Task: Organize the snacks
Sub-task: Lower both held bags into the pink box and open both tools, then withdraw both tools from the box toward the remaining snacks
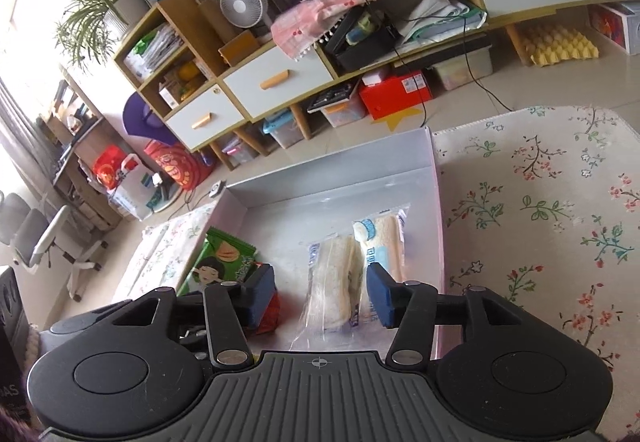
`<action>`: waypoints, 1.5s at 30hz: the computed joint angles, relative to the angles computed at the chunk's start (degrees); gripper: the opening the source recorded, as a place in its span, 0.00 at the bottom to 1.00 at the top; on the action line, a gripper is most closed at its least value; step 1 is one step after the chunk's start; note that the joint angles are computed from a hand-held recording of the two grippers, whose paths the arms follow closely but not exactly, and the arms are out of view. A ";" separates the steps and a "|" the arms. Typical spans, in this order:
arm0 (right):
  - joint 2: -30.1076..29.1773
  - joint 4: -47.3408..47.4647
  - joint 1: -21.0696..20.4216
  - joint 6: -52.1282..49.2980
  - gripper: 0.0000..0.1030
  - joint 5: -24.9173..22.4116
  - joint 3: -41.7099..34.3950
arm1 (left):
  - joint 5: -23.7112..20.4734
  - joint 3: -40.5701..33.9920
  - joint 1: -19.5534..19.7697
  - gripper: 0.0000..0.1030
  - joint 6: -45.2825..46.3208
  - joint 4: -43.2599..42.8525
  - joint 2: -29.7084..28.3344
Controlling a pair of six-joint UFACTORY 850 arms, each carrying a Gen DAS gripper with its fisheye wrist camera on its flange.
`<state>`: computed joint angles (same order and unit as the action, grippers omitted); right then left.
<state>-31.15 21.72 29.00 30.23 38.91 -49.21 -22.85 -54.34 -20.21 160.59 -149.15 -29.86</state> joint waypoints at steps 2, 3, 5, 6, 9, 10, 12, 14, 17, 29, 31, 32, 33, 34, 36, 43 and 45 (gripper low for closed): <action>0.93 0.57 0.28 -0.07 0.58 -0.04 0.72 | -0.12 0.91 0.25 0.69 -0.64 0.42 0.91; 1.59 1.01 0.56 -0.34 0.59 -0.20 1.20 | -0.06 1.38 0.37 0.73 -0.72 0.36 1.42; 2.84 2.35 1.23 -1.95 0.65 -0.95 1.86 | 0.34 2.41 0.54 0.77 -1.43 0.85 2.62; 3.63 3.82 1.72 -3.97 0.67 -1.55 2.17 | 0.51 2.98 0.61 0.79 -1.64 1.00 3.27; 5.28 10.56 3.31 -11.96 0.72 -4.48 1.87 | 1.03 4.43 0.87 0.87 -1.86 1.13 5.04; 5.76 12.58 3.73 -14.38 0.73 -5.43 1.73 | 1.13 4.76 0.99 0.88 -2.19 1.41 5.45; 6.59 15.86 4.72 -18.20 0.75 -6.77 1.58 | 1.35 5.53 1.41 0.92 -4.05 3.13 6.42; 7.38 19.64 5.87 -22.11 0.81 -8.41 1.38 | 2.09 6.31 1.60 0.94 -4.97 3.65 7.25; 8.27 25.30 7.66 -27.05 0.85 -9.78 1.37 | 3.84 6.89 1.89 0.98 -7.27 5.93 8.00; 9.17 28.79 10.26 -25.98 0.86 -11.45 4.31 | 2.95 10.98 3.88 1.00 -5.41 6.76 8.89; 9.00 29.35 10.27 -26.39 0.86 -11.93 4.43 | 2.04 11.40 4.48 1.00 -7.67 9.20 8.65; 8.95 29.11 10.27 -25.96 0.86 -11.83 4.64 | 1.88 11.48 4.68 1.00 -8.79 10.56 8.41; 8.98 28.91 10.35 -25.43 0.86 -11.67 4.92 | 1.92 11.70 4.72 1.00 -9.00 11.18 8.34; 9.01 28.90 10.37 -25.19 0.86 -11.64 5.14 | 1.94 12.00 4.75 1.00 -8.76 11.54 8.45; 8.93 30.15 10.56 -26.20 0.86 -11.75 5.36 | 1.22 12.69 4.94 1.00 -6.48 10.76 8.51; 7.23 39.37 12.32 -37.17 0.86 -11.99 5.01 | -3.16 15.23 5.60 0.99 -4.57 11.13 8.29; 6.64 42.67 12.53 -40.37 0.86 -12.89 4.63 | -3.51 15.24 5.41 0.99 -5.81 12.28 8.12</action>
<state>-24.51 64.39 41.53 -10.14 26.02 -44.58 -26.36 -39.10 -14.80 154.78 -136.86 -21.74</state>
